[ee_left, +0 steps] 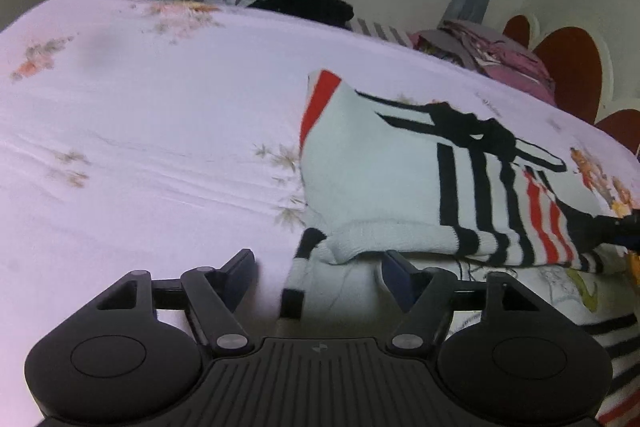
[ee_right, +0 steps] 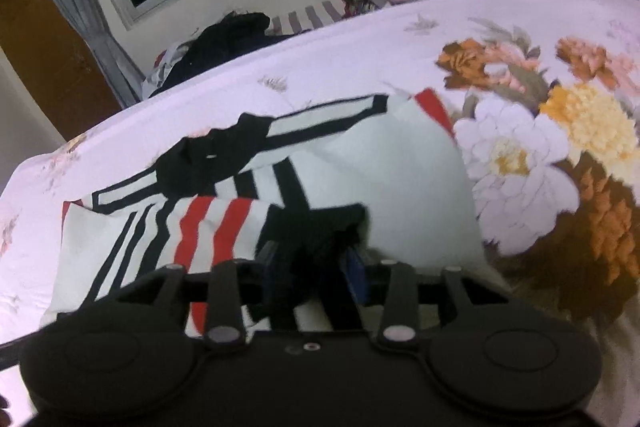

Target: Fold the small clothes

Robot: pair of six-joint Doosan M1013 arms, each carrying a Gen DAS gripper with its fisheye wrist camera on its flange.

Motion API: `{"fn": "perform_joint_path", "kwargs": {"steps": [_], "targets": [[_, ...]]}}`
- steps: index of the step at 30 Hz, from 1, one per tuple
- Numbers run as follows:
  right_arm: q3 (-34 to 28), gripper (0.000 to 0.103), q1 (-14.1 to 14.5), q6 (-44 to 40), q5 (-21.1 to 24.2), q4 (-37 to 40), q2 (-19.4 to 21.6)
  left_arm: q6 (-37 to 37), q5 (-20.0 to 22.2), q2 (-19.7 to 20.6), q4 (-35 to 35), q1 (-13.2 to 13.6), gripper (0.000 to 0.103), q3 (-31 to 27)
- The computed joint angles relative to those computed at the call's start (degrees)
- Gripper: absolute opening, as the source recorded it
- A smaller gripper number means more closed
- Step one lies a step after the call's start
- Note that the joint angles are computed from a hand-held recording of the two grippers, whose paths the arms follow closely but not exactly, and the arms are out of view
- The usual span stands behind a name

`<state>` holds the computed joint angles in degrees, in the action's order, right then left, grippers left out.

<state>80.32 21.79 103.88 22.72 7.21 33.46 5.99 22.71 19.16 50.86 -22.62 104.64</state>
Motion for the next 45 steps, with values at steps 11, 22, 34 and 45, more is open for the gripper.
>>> {"fn": "perform_joint_path", "kwargs": {"steps": [11, 22, 34, 45], "targets": [[-4.41, 0.041, -1.05, -0.34, 3.37, 3.6, 3.52, 0.42, -0.7, 4.08, -1.72, 2.5, 0.069, -6.72], [-5.25, 0.01, -0.18, -4.45, 1.42, 1.39, 3.66, 8.9, -0.12, 11.85, -11.79, 5.08, 0.069, -16.39], [-6.89, 0.008, 0.85, 4.29, 0.53, -14.75, 4.71, -9.96, 2.04, 15.45, 2.92, 5.71, 0.023, -18.58], [-5.27, 0.029, 0.68, 1.29, -3.13, -9.12, 3.18, -8.45, -1.78, 10.5, 5.23, 4.72, 0.024, -14.9]]}}
